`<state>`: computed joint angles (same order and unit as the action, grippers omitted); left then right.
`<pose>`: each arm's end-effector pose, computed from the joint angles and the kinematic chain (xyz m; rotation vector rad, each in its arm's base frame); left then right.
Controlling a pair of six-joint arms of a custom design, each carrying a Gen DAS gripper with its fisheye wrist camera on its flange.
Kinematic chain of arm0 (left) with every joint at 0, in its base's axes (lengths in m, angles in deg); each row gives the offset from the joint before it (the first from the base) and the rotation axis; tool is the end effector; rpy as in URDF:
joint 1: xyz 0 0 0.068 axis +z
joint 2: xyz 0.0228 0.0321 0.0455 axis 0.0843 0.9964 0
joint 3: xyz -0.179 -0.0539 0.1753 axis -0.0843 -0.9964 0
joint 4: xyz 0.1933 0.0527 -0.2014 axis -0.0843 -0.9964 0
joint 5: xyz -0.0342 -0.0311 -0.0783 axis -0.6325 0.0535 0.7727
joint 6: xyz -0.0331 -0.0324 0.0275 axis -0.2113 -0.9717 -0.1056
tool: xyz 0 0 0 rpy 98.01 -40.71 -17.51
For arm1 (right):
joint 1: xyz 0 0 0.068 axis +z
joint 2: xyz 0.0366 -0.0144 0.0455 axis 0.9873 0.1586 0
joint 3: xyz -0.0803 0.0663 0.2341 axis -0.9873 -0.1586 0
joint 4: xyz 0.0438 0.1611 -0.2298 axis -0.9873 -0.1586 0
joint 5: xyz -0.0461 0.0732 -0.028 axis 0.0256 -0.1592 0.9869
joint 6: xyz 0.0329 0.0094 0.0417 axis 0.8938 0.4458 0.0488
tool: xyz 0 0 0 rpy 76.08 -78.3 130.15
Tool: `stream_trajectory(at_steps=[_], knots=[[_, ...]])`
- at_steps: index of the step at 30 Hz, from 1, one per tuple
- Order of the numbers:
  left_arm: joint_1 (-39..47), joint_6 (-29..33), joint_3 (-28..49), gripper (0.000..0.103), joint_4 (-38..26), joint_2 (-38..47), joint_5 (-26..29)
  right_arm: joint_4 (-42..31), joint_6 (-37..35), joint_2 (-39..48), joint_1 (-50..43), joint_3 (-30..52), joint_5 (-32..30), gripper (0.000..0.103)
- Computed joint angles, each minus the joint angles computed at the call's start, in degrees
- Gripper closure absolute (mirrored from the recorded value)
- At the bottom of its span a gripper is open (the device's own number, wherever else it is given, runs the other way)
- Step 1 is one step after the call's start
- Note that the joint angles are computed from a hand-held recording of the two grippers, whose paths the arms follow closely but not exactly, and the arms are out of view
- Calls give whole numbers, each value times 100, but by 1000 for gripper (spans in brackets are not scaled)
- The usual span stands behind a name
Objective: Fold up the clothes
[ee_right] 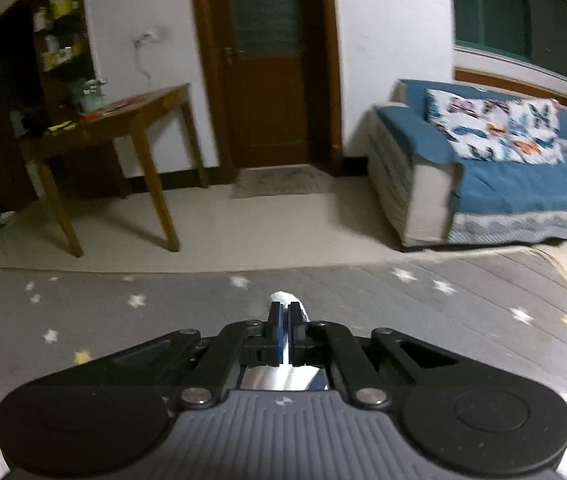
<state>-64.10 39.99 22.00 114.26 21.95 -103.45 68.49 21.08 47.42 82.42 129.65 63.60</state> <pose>0.0879 -0.1895 0.0926 0.1191 2.1044 -0.8850 0.4317 0.0171 0.0796 -0.0964 2.2396 0.1950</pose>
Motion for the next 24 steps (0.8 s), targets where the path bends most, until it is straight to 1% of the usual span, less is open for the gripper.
stream_trajectory(at_steps=[9, 12, 13, 14, 16, 18, 20, 21, 24], knots=[[93, -463, -190, 93, -465, -263, -92, -94, 226, 1210, 889, 1006, 44, 101], [92, -554, -204, 93, -582, -290, -109, -233, 329, 1349, 934, 1142, -164, 97], [89, -573, -201, 93, -606, -281, -105, -304, 328, 1356, 926, 1169, -236, 92], [83, -591, -194, 93, -600, -242, -104, -347, 281, 1321, 914, 1142, -282, 91], [54, -636, -179, 93, -629, -187, -96, -353, 39, 1092, 862, 897, -317, 91], [-13, -687, -149, 92, -776, -220, -163, -444, -205, 754, 739, 571, -509, 91], [-106, -733, -133, 90, -965, -317, -265, -564, -507, 387, 606, 220, -682, 88], [-166, -745, -116, 90, -1054, -363, -343, -622, -702, 186, 547, 7, -736, 86], [-355, -799, -57, 90, -1288, -464, -586, -788, -1357, -429, 317, -714, -996, 86]])
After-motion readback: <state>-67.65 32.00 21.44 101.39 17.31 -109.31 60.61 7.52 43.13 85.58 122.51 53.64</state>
